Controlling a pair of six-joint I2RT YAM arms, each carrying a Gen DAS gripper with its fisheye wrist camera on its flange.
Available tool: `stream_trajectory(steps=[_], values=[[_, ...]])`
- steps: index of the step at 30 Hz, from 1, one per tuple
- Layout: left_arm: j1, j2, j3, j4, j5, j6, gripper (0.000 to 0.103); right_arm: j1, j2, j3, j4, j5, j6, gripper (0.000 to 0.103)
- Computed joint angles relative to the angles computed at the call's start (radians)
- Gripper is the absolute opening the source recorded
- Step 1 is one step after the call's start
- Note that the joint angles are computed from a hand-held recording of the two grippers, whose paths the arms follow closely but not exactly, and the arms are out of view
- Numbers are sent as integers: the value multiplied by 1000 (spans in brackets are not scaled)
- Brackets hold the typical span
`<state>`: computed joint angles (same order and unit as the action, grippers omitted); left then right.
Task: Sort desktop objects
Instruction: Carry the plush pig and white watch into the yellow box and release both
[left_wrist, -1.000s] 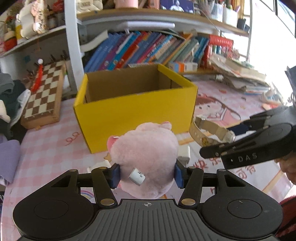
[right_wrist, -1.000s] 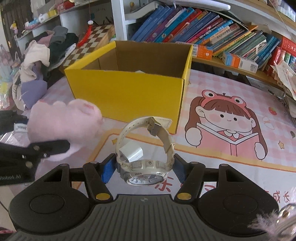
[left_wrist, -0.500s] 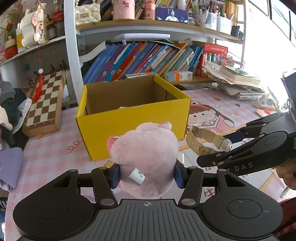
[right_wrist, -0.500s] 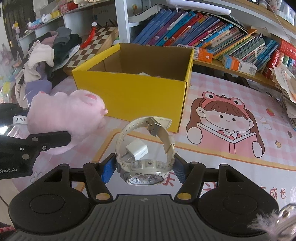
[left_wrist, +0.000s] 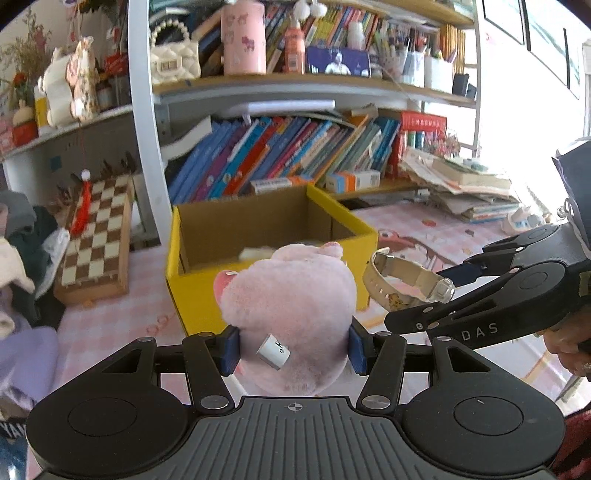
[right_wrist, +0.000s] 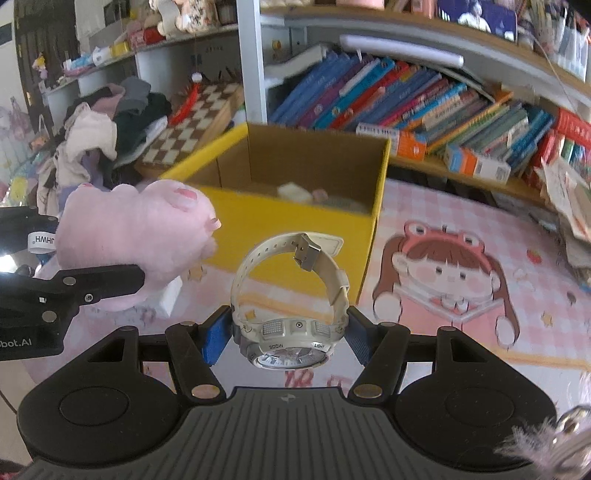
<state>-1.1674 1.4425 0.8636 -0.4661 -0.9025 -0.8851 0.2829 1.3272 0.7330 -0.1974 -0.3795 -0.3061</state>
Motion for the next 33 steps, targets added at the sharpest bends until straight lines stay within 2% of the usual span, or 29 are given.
stream_trajectory(steps=[7,17,24,33], values=[[61,-61,-9,58,-29,118,54,18,39,116,3,-24,-4,62],[202,-51,7,197,-19,336,54,37,239,366,10,-21,-18,62],[335,11,43,271,65,419,55,56,416,563,-10,-11,-62,62],[465,157,130,302,165,506,55,95,687,872,-123,27,-128,63]])
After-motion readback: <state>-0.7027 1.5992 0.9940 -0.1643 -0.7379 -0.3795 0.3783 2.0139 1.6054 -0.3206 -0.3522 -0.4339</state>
